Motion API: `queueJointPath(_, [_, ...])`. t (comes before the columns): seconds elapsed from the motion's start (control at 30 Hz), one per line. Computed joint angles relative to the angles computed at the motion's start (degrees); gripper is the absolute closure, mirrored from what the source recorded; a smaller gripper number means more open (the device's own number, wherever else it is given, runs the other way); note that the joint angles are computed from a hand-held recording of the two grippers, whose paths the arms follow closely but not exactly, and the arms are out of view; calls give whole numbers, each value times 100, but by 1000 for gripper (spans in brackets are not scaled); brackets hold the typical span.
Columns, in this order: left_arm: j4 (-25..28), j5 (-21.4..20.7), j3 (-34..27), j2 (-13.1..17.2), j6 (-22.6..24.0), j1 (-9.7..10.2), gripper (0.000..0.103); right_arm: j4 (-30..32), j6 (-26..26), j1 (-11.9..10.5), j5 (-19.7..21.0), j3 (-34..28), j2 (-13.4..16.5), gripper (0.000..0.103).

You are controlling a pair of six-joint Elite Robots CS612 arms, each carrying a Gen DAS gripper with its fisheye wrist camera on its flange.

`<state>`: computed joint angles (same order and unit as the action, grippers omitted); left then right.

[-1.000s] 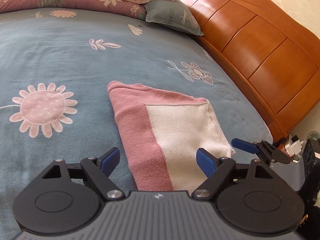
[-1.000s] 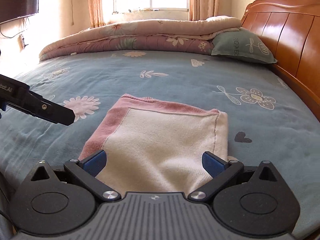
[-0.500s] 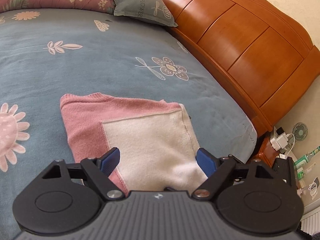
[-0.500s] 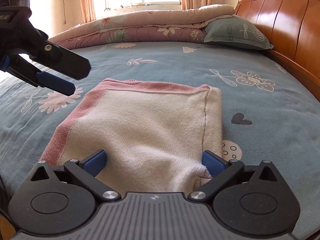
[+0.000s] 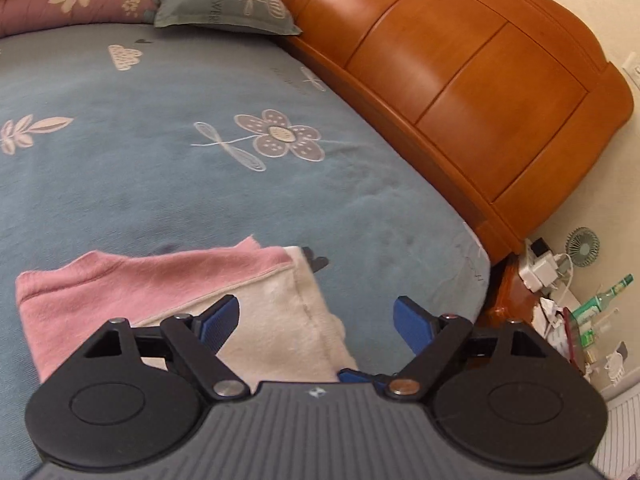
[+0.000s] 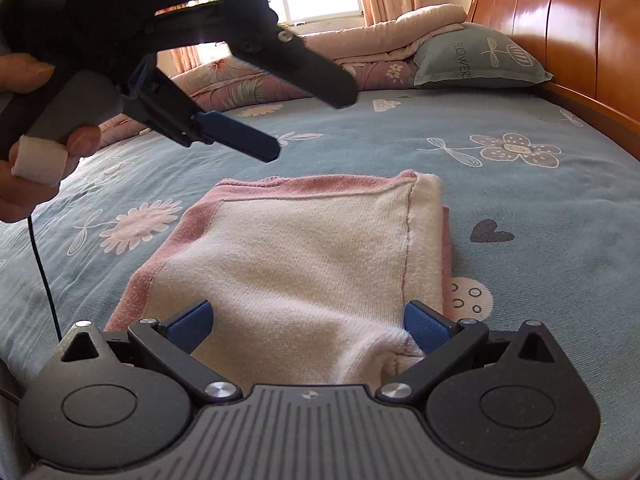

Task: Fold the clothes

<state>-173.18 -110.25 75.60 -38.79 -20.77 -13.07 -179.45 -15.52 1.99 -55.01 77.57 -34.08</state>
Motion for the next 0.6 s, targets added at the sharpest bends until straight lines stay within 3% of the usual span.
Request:
queueJointPath(0.17, [881, -254, -888, 469, 478, -72, 19, -10, 82, -40, 176, -22, 27, 0])
queueJointPath(0.33, [1588, -418, -1476, 838, 348, -70, 19, 11, 263, -87, 369, -76, 67, 0])
queueJointPath(0.47, [1518, -475, -1449, 839, 243, -52, 19, 16, 438, -114, 485, -117, 94, 0])
queueJointPath(0.6, [1406, -305, -1132, 619, 296, -63, 19, 36, 526, -120, 518, -133, 97, 0])
